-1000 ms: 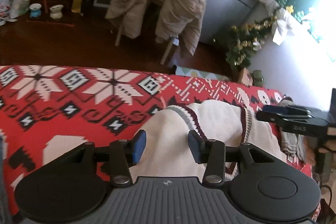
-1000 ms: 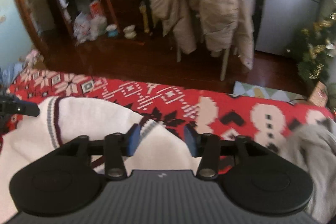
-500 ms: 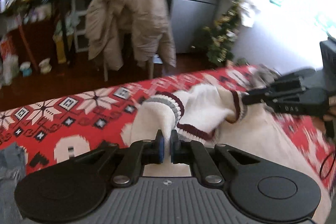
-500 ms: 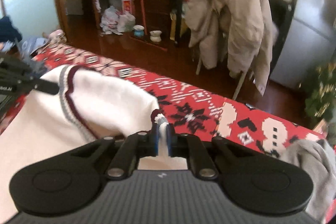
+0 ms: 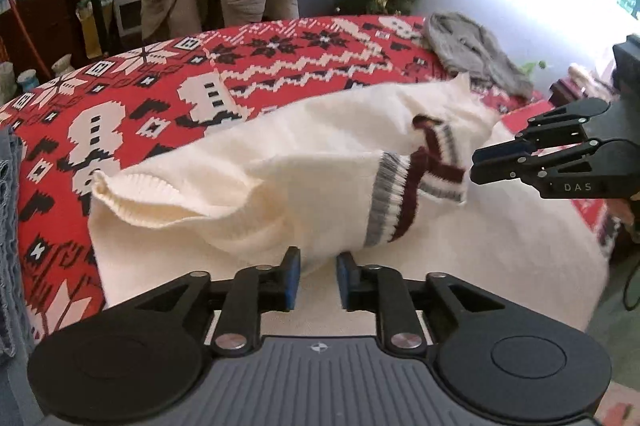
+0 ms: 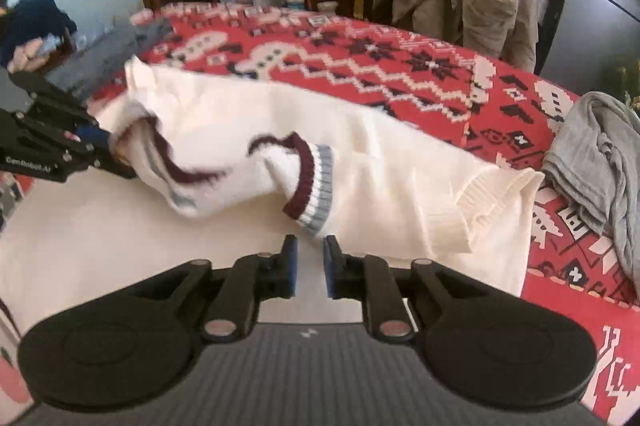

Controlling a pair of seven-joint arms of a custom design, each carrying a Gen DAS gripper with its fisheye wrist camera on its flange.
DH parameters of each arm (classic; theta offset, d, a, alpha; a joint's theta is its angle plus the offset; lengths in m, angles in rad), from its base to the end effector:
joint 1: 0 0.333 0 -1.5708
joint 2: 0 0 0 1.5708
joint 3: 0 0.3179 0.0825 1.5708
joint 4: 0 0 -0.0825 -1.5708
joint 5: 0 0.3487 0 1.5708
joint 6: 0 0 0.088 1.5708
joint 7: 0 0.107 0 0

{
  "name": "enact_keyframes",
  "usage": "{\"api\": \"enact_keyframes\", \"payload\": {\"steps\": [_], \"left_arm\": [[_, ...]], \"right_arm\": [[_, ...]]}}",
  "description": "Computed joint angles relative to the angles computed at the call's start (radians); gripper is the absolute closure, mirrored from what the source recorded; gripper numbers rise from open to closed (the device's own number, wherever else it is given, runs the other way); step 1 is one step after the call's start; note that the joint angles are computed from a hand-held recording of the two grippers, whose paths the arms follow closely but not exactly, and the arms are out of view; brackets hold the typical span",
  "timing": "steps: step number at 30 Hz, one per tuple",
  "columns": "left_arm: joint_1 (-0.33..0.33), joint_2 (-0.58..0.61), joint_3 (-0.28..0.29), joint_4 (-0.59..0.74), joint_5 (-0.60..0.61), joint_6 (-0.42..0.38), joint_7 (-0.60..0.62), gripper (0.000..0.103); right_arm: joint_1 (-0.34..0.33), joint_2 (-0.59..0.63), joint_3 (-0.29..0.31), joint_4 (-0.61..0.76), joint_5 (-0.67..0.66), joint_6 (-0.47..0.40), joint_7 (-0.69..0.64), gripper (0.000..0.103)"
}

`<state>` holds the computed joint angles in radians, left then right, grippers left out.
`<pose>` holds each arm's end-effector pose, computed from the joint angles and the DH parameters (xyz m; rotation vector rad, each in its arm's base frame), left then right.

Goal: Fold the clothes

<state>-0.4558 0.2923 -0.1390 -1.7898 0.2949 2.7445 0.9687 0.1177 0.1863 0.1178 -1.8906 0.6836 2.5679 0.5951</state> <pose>0.5366 -0.3651 0.4853 -1.7179 2.1140 -0.8793 0.5975 0.1286 0.4778 -2.2409 1.0259 -0.2759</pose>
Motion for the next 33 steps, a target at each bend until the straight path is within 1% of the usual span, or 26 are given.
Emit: {"api": "enact_keyframes", "payload": {"steps": [2,4,6,8,10,11,13,14,15,16,19,22,25,27,28,30,32,33], "left_arm": [[0.009,-0.028,-0.002,-0.023,0.000,0.014,0.016,0.075],[0.012,-0.046,0.001,-0.026,0.024,0.011,0.032,0.073],[0.021,-0.047,0.000,-0.016,0.040,0.016,0.056,0.071],[0.026,-0.028,0.007,0.013,0.059,0.018,0.070,0.070],[0.052,0.008,-0.015,0.057,0.012,0.006,0.144,0.069],[0.066,0.029,-0.027,0.085,-0.022,-0.009,0.191,0.068],[0.072,0.066,-0.033,0.132,-0.055,-0.039,0.266,0.067],[0.073,0.084,-0.034,0.155,-0.067,-0.054,0.301,0.066],[0.078,0.098,-0.039,0.171,-0.088,-0.067,0.338,0.063],[0.084,0.110,-0.045,0.185,-0.112,-0.079,0.376,0.062],[0.095,0.148,-0.054,0.232,-0.175,-0.124,0.465,0.062],[0.091,0.180,-0.048,0.272,-0.213,-0.140,0.502,0.063],[0.096,0.202,-0.058,0.300,-0.256,-0.135,0.553,0.063],[0.094,0.230,-0.062,0.347,-0.274,-0.173,0.591,0.062],[0.091,0.245,-0.062,0.374,-0.280,-0.196,0.608,0.062],[0.090,0.257,-0.063,0.395,-0.300,-0.213,0.626,0.063],[0.091,0.266,-0.065,0.410,-0.320,-0.226,0.640,0.069],[0.092,0.270,-0.066,0.418,-0.330,-0.232,0.647,0.080]], "right_arm": [[-0.014,-0.010,0.000,0.017,0.038,-0.019,-0.017,0.079],[-0.022,-0.008,-0.007,0.047,0.060,-0.033,-0.026,0.078],[-0.028,0.008,-0.013,0.089,0.061,-0.041,-0.028,0.077],[-0.028,0.051,-0.014,0.157,0.027,-0.050,-0.028,0.076],[-0.031,0.108,-0.010,0.237,-0.023,-0.073,-0.011,0.075],[-0.029,0.138,-0.010,0.277,-0.062,-0.085,0.008,0.072],[-0.021,0.199,-0.011,0.356,-0.157,-0.115,0.056,0.067],[-0.017,0.230,-0.012,0.400,-0.204,-0.133,0.080,0.067],[-0.018,0.257,-0.008,0.438,-0.240,-0.154,0.093,0.066],[-0.025,0.281,-0.001,0.474,-0.263,-0.182,0.103,0.063],[-0.051,0.347,0.019,0.583,-0.292,-0.276,0.137,0.056],[-0.068,0.389,0.033,0.642,-0.294,-0.333,0.172,0.054],[-0.085,0.413,0.049,0.671,-0.276,-0.370,0.191,0.055],[-0.093,0.409,0.059,0.665,-0.271,-0.392,0.165,0.057],[-0.092,0.402,0.060,0.651,-0.271,-0.389,0.151,0.058],[-0.085,0.379,0.059,0.608,-0.276,-0.363,0.125,0.064],[-0.085,0.364,0.062,0.580,-0.266,-0.350,0.107,0.079],[-0.086,0.353,0.063,0.563,-0.261,-0.339,0.093,0.084]]}}
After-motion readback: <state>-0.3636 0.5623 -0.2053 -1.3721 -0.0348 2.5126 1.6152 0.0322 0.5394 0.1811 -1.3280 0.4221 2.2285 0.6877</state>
